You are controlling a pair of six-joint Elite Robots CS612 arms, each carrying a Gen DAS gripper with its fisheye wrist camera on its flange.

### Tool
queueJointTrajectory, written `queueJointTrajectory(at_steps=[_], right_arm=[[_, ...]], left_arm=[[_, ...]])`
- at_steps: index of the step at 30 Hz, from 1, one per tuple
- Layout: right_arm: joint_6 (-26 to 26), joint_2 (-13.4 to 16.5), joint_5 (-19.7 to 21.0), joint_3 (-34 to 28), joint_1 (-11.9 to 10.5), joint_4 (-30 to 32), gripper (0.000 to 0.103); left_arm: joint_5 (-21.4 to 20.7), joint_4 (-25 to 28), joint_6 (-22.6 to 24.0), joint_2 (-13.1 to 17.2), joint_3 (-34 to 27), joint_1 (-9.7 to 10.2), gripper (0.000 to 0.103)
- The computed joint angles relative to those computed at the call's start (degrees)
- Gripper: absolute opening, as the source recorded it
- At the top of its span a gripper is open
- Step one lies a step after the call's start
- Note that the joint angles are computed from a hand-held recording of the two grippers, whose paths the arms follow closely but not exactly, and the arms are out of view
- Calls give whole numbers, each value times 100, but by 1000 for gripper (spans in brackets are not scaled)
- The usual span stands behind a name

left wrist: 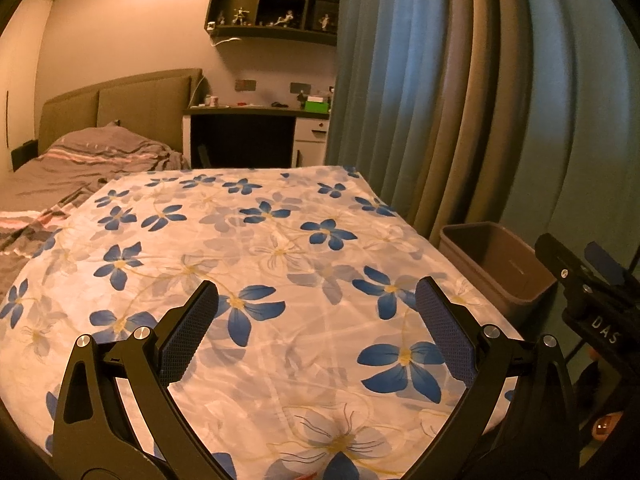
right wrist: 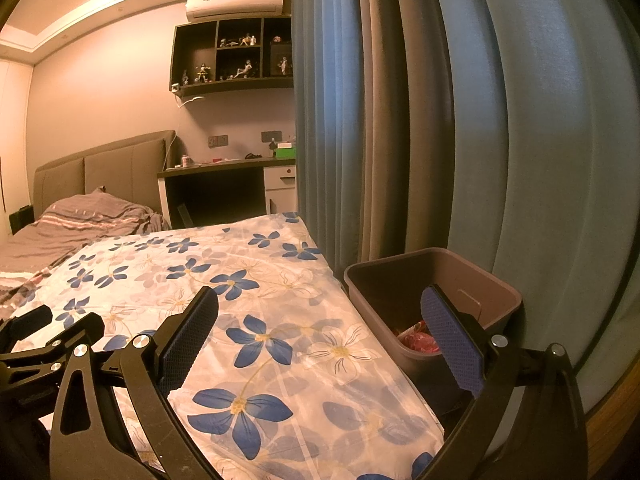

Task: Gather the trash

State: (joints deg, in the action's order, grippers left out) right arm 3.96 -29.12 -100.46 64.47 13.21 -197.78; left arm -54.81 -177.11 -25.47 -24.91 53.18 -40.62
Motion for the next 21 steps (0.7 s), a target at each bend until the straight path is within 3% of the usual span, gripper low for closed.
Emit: queueJointTrajectory(at_steps=[8,21], right_arm=[[-5,2,3,3,-3,-13,97],[3,-13,7,25,-8,-34,97]], left_arm=[[41,-147,165,-42,101,-15,90],[72,-217,214,-72,135,-29,89]])
